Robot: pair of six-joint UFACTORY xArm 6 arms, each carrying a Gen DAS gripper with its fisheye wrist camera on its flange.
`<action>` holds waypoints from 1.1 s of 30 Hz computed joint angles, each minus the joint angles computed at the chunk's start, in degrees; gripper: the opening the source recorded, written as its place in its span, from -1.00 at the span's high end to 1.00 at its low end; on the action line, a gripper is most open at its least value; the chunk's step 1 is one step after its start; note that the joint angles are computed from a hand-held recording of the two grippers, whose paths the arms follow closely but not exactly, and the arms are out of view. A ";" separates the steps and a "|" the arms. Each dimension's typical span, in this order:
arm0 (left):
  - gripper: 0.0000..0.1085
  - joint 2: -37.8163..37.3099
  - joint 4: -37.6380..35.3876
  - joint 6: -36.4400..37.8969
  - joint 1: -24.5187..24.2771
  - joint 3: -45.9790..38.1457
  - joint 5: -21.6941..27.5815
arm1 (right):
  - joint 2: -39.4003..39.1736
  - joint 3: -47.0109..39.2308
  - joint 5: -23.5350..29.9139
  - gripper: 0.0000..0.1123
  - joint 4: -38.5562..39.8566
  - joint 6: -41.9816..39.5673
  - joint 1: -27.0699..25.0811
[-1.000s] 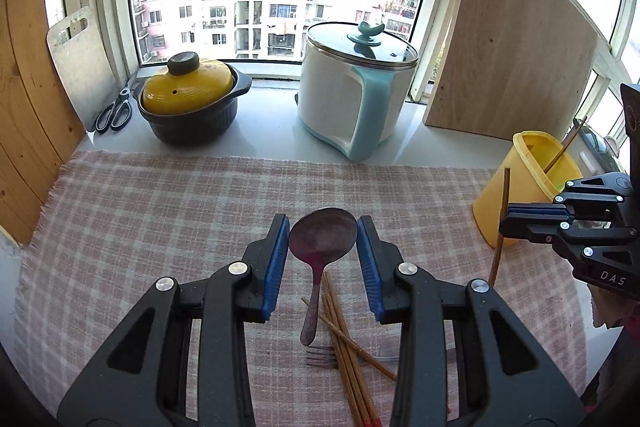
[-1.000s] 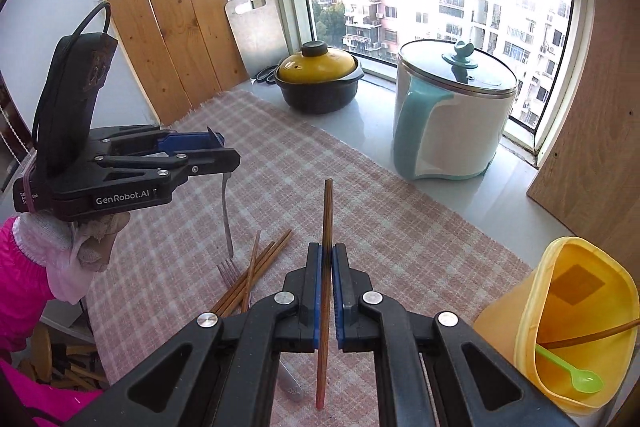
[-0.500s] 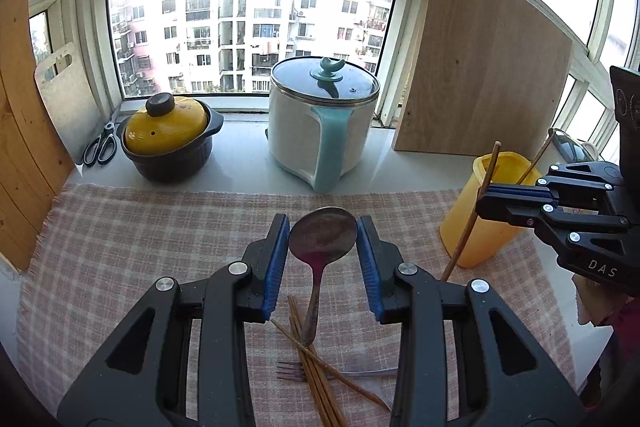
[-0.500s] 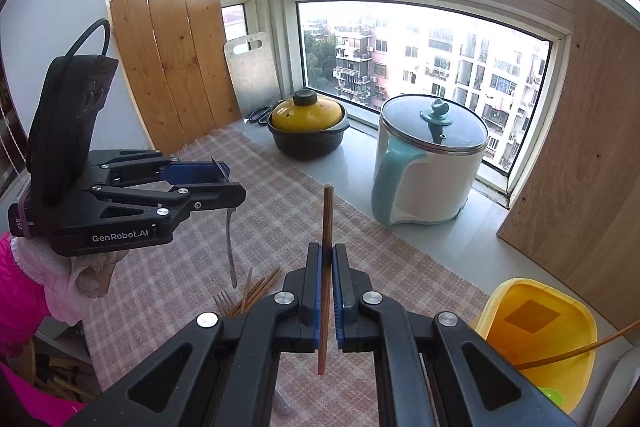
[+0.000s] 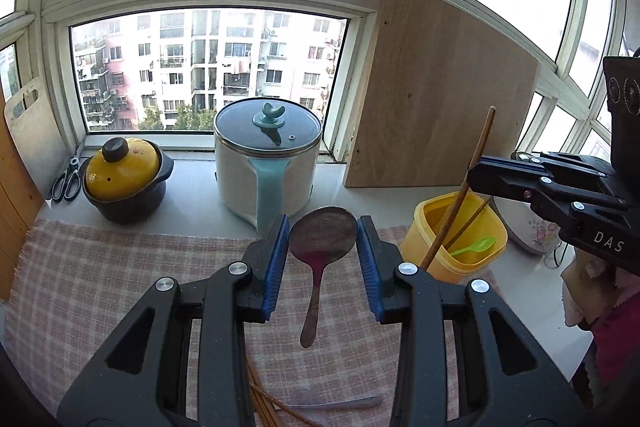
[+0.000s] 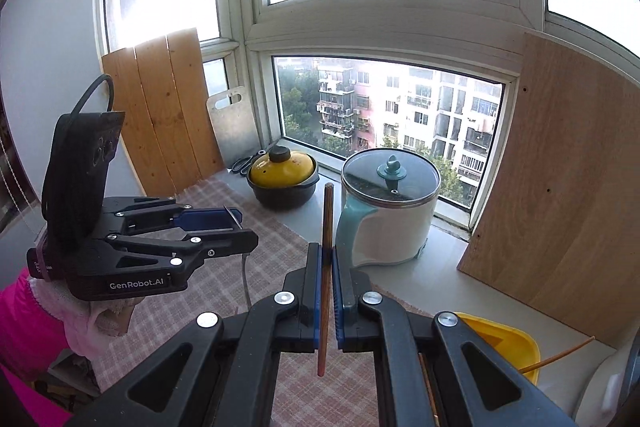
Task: Organize utensils
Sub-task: 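Lift and carry the metal spoon and chopstick over the yellow container with both grippers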
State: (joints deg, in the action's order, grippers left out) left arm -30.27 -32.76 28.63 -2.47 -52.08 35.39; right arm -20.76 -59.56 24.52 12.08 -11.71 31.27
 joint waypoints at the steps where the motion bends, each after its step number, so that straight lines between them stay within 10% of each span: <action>1: 0.37 0.32 -0.29 -0.03 -0.67 -0.53 -0.17 | -0.38 0.05 -0.06 0.96 0.03 0.07 -0.50; 33: 0.37 14.62 -1.01 -3.87 -17.98 -15.61 -5.39 | -9.13 4.32 0.65 0.96 -2.06 3.94 -14.38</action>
